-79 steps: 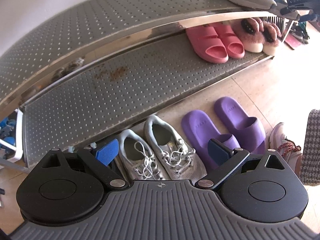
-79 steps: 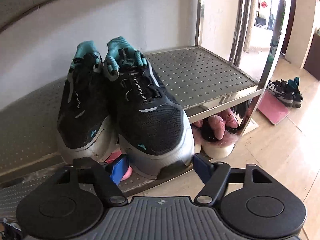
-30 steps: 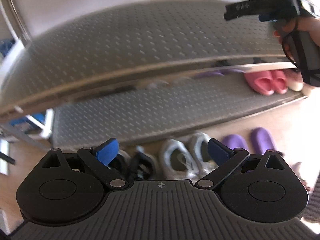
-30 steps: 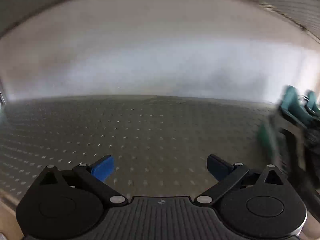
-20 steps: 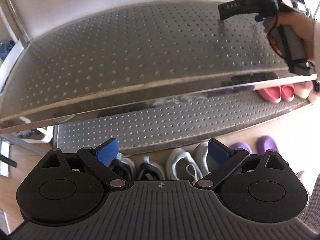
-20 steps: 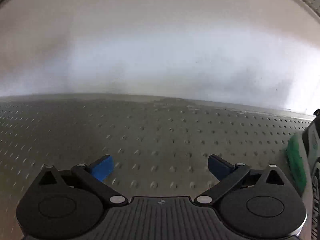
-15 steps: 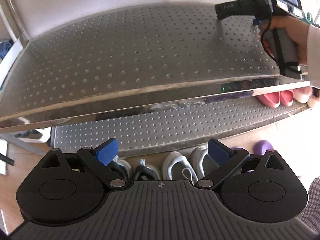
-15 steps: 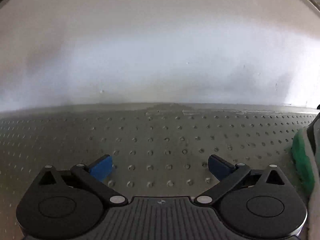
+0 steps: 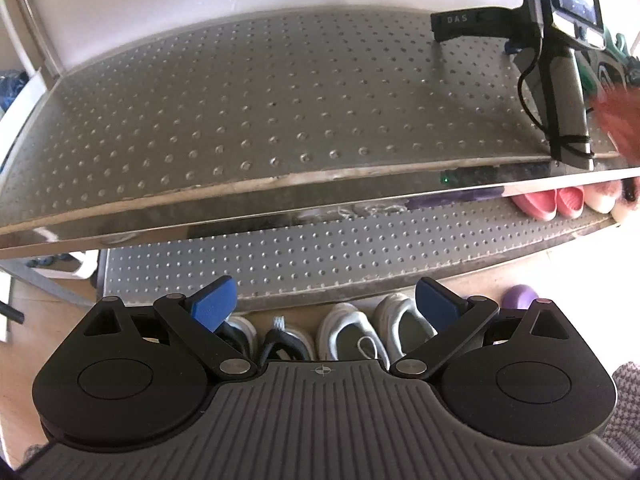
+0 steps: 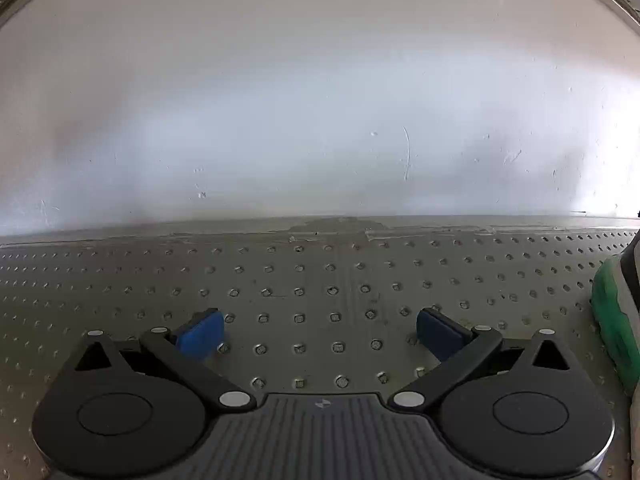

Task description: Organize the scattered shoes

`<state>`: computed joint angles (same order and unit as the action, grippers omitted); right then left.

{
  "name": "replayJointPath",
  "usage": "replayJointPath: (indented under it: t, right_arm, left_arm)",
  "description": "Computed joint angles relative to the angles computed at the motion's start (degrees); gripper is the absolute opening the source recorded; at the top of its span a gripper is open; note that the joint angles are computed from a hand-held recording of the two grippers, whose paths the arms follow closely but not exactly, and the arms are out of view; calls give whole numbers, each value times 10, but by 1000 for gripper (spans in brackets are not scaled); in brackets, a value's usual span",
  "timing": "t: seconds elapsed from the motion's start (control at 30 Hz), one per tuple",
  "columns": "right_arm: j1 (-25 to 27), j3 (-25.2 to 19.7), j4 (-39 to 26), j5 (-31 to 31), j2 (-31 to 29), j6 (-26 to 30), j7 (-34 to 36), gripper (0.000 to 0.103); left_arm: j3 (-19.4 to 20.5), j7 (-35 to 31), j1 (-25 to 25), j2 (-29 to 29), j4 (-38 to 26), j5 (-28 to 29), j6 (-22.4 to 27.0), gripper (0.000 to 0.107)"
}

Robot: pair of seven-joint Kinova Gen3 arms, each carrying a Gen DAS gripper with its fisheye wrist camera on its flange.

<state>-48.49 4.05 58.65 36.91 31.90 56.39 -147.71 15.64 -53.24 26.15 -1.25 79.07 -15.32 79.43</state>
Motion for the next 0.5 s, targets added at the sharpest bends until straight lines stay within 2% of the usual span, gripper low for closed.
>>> replayJointPath:
  t: [0.5]
  right_arm:
    - [-6, 6, -28, -5, 21, 9, -1, 103]
  left_arm:
    - [1, -2, 5, 5, -5, -1, 6, 99]
